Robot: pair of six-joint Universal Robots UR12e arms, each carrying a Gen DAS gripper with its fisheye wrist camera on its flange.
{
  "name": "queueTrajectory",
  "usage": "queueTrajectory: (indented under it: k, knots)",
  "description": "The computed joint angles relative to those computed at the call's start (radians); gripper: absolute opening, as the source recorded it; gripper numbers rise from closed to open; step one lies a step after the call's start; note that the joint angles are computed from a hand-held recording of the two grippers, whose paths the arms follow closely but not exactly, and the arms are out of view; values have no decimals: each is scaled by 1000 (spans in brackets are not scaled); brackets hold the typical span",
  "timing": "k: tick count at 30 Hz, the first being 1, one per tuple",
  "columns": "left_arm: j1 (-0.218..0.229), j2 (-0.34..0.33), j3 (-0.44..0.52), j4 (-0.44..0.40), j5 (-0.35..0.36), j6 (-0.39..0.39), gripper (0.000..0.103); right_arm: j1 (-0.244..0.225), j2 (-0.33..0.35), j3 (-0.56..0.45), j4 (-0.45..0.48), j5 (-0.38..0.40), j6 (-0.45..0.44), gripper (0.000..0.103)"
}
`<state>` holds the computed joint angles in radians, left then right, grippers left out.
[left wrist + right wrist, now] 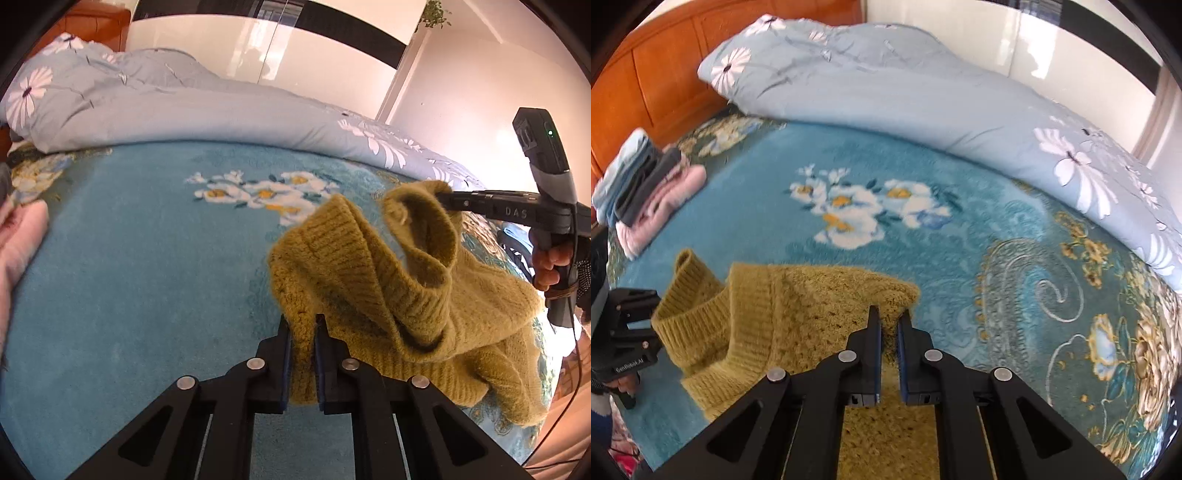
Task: Fold clothes
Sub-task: 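Grasp the vest shoulder with the left gripper while the right gripper grasps the other shoulder, then lift the vest by both shoulders with both grippers to shake it out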
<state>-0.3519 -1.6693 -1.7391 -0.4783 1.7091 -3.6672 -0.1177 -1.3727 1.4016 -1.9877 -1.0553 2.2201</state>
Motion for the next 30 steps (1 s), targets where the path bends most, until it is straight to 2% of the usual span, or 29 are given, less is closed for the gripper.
queueTrajectory:
  k: [4,9,13,18,25,30]
  knots:
    - [-21,7,61,12,65,56,10,-54,-23,-24,-127,98,154,7]
    - [-69,0,169,12,174,158,10,-134,-61,-43,-291,200,339,7]
    - [-115,-5,243,27,270,250,10,-197,-90,-64,-368,279,444,7]
    - [-163,3,301,45,380,319,10,-257,-133,-60,-427,368,498,7]
    - [-214,45,315,44,524,361,10,-334,-189,-30,-492,500,565,6]
    - [-273,60,332,127,653,478,10,-397,-224,-6,-539,626,592,6]
